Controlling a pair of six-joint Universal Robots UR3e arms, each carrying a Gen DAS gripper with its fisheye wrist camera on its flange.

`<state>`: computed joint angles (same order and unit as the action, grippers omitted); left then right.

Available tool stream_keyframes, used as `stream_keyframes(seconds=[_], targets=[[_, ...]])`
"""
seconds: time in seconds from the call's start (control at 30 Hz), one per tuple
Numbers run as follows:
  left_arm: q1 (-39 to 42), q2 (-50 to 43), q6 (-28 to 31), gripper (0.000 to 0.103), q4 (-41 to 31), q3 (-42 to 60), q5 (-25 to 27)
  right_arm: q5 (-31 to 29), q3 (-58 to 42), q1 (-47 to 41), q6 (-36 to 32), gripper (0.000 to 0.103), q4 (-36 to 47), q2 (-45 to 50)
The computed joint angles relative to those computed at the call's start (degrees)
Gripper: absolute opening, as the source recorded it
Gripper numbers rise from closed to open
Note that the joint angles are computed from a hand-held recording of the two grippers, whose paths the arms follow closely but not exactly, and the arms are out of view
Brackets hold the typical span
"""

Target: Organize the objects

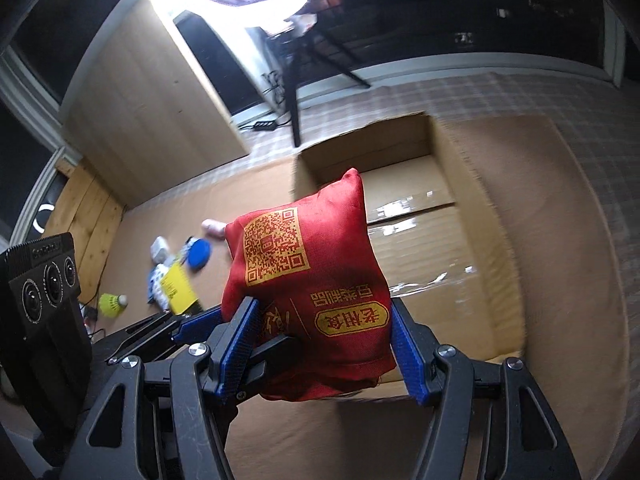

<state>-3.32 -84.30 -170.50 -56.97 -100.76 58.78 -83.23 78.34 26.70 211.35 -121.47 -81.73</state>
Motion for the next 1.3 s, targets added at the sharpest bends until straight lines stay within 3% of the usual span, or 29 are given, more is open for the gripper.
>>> stream_keyframes(seconds=[0.17,0.3,0.4,0.63,0.97,1.3], targets=[[-4.19,-3.91,-2.54,0.057,2.10,3.10,1.77,-0.81,2.55,-1.73,-0.32,0.061,0.32,-2.35],[-6.26,-6.32,-2.90,0.057,3.64,4.66,3.08,-4.93,2.46,-1.69,-0.25,0.061,1.86,-3.34],[-7.36,-6.93,-3.13,0.073,4.93,4.98,5.71,-6.06,3.33,-2.26,0.20,0.064,2.08,-4.88],[-4.28,-3.75,-1.09,0.075,3.30,3.00,5.40,-6.89,4.25,-1.33,1.87,0.065,2.00,-6.16],[6.44,7.83,5.50,0.076,-4.38,-3.83,2.81,-10.60,-0.21,5.22,3.98,0.065,1.96,-2.35],[26.05,17.17,18.40,0.076,-18.17,-5.57,-0.26,-15.05,-9.84,13.70,7.41,0.065,1.73,6.45]])
